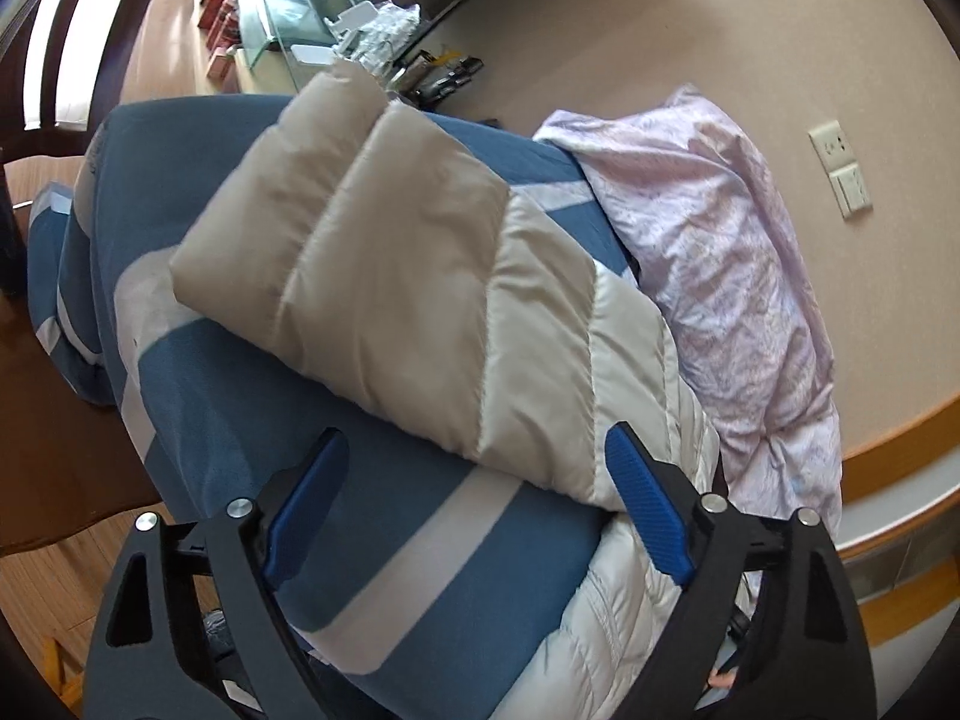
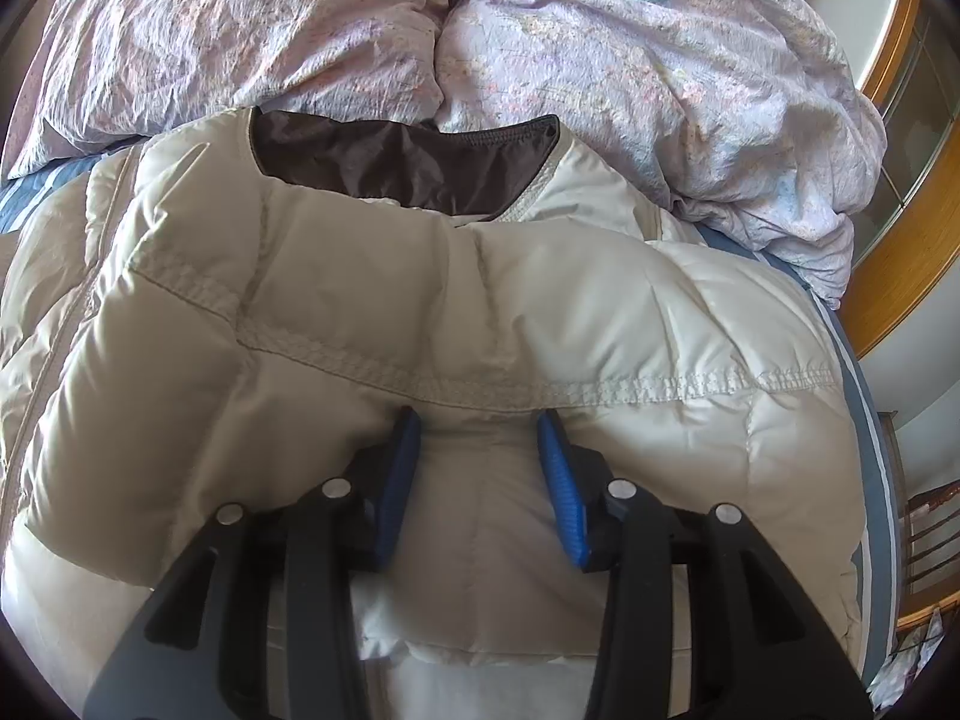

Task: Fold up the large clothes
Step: 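Grasp the other sleeve cuff with the left gripper and lift it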

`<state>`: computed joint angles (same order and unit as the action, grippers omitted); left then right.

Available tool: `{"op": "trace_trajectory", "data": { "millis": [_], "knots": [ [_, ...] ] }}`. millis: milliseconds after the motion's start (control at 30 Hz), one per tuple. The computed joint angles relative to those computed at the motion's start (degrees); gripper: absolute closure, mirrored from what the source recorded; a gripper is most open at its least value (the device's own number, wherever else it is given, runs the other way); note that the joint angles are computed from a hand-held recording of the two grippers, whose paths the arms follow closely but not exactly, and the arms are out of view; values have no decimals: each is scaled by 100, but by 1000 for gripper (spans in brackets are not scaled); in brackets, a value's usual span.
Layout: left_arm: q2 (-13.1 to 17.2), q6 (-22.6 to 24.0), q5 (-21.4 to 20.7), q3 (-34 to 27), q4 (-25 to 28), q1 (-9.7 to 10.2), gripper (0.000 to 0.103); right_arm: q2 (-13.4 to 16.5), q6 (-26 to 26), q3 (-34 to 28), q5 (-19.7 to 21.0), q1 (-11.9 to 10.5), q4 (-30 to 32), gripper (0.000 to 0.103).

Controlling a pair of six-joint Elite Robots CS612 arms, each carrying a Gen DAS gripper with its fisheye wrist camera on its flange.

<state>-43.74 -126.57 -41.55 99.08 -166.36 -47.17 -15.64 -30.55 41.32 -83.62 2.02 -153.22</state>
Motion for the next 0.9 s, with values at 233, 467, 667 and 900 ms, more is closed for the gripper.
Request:
{"op": "trace_trajectory", "data": {
  "millis": [233,467,667,900],
  "knots": [
    [-128,-736,69,101,535,40,31,6,20,-19,7,-1,28,60],
    [-201,-1095,62,110,1006,101,52,10,66,-40,42,-6,69,60],
    [-201,-1098,-150,77,1173,201,66,6,97,-46,126,-24,113,60],
    [-315,-752,108,-49,1605,226,93,-5,116,-62,201,-40,199,60]
  ]
}}
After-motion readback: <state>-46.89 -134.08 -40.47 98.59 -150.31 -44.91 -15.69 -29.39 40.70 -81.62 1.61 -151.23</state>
